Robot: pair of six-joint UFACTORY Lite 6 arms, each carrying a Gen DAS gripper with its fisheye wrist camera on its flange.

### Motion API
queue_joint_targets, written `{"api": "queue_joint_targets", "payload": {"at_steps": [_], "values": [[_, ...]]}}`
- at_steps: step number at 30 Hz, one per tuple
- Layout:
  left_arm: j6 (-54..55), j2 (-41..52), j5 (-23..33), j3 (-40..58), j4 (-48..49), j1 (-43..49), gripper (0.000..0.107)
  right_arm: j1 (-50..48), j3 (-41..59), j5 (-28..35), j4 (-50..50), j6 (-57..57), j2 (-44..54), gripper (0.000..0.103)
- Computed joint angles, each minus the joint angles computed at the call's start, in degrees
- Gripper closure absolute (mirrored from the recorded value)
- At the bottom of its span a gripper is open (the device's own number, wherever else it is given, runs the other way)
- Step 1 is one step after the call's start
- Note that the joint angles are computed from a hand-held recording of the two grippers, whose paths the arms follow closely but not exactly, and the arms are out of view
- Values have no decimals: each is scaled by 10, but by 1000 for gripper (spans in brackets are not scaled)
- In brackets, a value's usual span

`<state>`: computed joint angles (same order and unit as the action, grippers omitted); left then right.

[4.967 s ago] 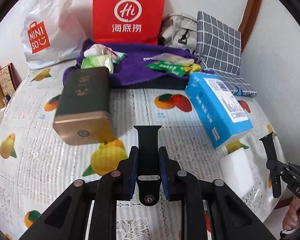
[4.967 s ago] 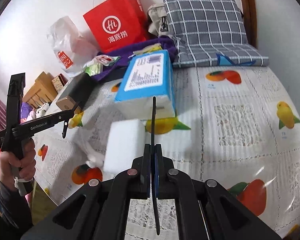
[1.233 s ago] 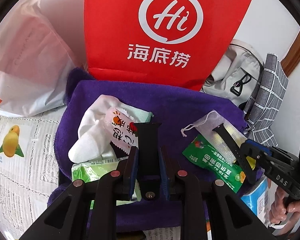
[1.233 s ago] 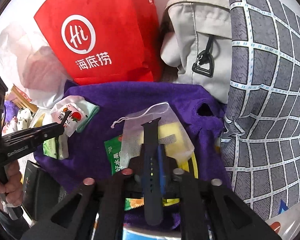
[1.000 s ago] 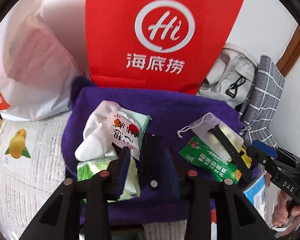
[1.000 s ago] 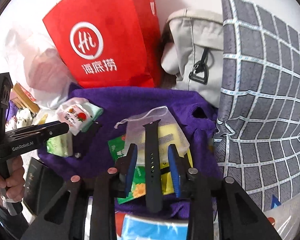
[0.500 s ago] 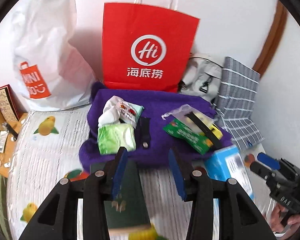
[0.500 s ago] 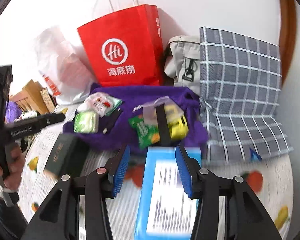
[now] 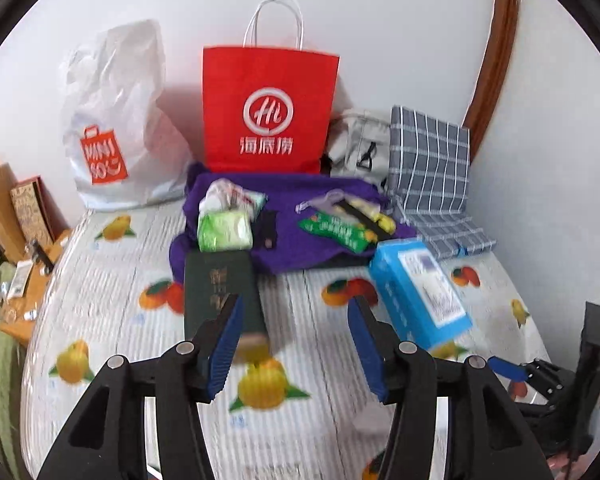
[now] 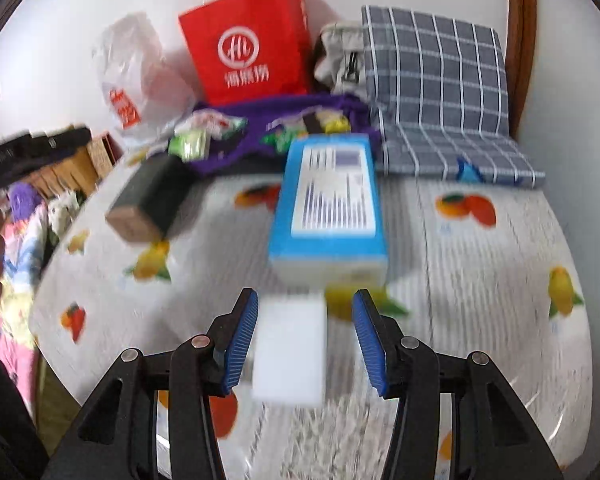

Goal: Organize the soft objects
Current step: 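Close the right gripper on the white sponge block, then grasp the white rolled cloth with the left gripper while the right gripper lifts the sponge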

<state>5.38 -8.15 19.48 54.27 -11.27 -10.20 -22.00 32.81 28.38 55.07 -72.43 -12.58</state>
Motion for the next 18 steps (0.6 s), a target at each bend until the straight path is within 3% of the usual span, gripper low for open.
{"api": "queue_joint_targets", "payload": {"at_steps": [7,11,16,18], "values": [[29,-59,11,-87,-29,6,56,29,-101,-56,102,-106,-16,51],[55,-92,5,-130,-54,20,56,38,-115,-77,209,-207,2,42],[91,-96,-1,-150,-97,25,56,49,-95,-90,327,-311,69,42],[90,-92,-8,-157,-99,17,56,59,-105,-99,422,-401,67,42]]}}
